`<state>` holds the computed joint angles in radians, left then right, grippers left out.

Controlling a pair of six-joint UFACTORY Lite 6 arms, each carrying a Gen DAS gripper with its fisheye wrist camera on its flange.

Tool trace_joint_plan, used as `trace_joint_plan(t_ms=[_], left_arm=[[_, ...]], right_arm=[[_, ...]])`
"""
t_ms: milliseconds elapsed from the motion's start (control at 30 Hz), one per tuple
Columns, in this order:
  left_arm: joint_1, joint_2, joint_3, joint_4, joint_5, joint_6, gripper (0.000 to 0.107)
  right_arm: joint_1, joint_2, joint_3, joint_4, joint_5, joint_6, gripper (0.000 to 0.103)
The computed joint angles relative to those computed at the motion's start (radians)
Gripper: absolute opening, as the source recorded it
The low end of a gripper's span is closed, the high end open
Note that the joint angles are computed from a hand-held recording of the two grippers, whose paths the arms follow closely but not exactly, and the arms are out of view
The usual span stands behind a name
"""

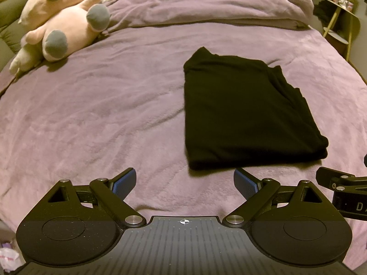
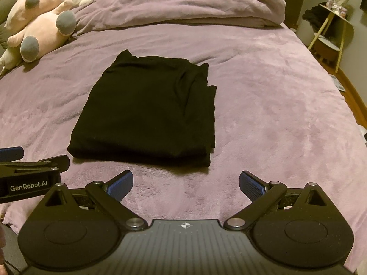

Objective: Fold small clothes

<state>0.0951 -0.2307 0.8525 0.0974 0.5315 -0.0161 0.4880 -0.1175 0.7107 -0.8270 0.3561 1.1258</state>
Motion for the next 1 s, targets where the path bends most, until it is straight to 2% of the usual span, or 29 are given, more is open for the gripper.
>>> trace_joint_plan(t_ms=[1000], left_arm=[[-0.006,-0.006,0.004,-0.018,0.011,0.008,0.096]], right_arm=[[-0.003,-0.016,-0.01,-0.002,-0.004,0.008,0.099]])
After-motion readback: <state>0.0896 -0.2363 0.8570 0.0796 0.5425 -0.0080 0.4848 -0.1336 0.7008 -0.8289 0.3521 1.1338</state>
